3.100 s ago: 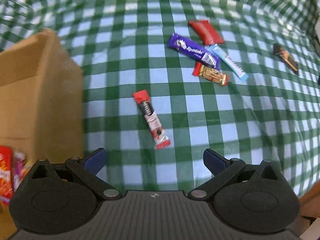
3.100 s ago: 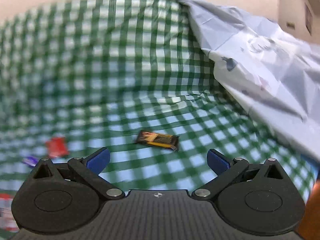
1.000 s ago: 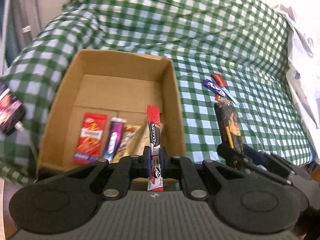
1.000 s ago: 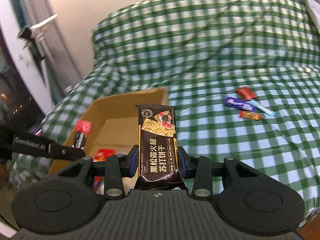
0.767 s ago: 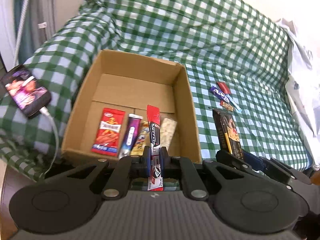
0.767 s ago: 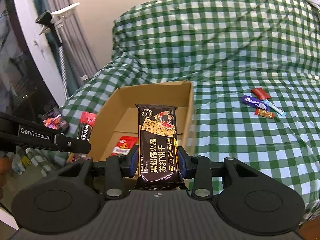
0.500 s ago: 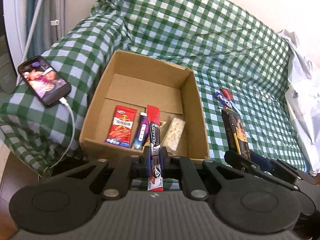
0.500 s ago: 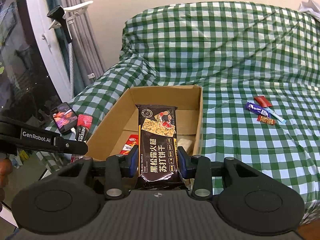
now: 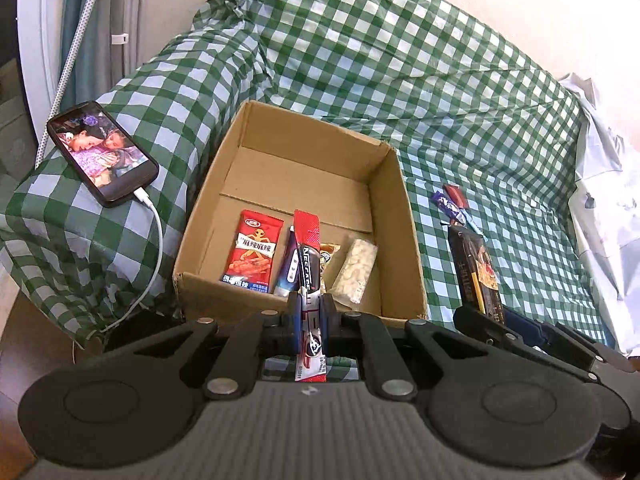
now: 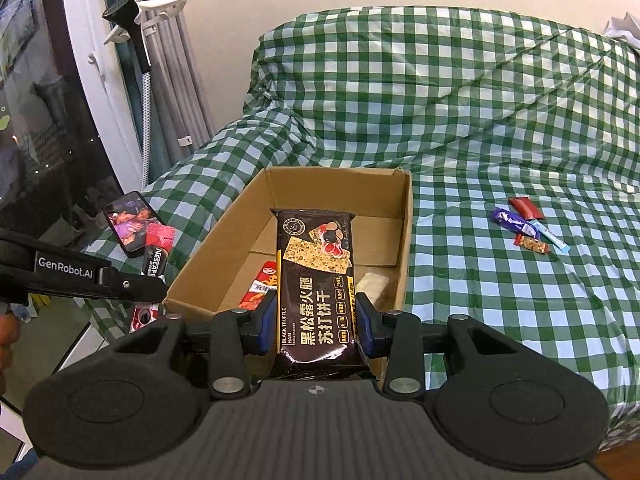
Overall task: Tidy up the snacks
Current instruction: 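Carry the Nescafé stick and cracker pack over the box with both tools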
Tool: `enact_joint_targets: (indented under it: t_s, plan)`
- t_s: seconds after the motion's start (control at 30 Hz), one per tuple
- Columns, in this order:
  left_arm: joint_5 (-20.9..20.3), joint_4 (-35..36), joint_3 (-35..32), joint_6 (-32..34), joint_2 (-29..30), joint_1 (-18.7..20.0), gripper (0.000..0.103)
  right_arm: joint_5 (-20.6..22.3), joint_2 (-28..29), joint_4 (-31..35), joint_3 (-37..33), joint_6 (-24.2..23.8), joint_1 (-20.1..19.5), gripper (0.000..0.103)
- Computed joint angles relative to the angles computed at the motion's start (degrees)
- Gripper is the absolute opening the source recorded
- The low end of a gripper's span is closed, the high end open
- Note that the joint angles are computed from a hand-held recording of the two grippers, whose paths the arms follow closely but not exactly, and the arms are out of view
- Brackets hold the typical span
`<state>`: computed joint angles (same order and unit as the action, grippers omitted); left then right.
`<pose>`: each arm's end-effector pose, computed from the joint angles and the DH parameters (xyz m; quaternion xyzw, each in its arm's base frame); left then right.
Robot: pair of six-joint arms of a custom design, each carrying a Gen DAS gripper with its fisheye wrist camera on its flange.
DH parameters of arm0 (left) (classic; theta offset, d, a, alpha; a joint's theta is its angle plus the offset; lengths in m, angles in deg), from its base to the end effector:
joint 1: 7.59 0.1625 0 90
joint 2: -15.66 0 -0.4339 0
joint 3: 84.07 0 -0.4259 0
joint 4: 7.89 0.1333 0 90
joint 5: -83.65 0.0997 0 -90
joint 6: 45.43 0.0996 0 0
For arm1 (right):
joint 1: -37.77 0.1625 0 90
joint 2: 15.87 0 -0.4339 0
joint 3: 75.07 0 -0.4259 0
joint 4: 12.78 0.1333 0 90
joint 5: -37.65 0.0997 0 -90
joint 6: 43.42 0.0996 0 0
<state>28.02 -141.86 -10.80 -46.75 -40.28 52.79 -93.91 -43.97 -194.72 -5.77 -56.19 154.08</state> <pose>-0.2186 -0.7679 0.3663 0.1613 0.9181 -0.2888 0.2184 0.4255 -0.7089 0.1164 0.1393 -0.8470 0.4356 0.2711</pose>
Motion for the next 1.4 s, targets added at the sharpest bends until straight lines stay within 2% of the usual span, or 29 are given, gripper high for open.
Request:
enact_joint_targets:
  t_s: [0.7, 1.2, 1.4]
  plan:
    - [0.2, 5.0, -14.3, 0.4, 9.5, 2.3, 0.009, 1.0, 4.5, 9.3, -10.6, 0.8, -2.4, 0.041]
    - [0.4, 11.5, -29.8, 1.1, 20.0, 3.9, 0.009, 1.9, 10.8, 19.7, -23.8, 2.0, -4.9, 0.041]
    - [1.8, 16.7, -38.7, 1.0, 25.5, 4.8, 0.009, 2.3, 14.4, 24.1, -30.3, 2.9, -5.9, 0.041]
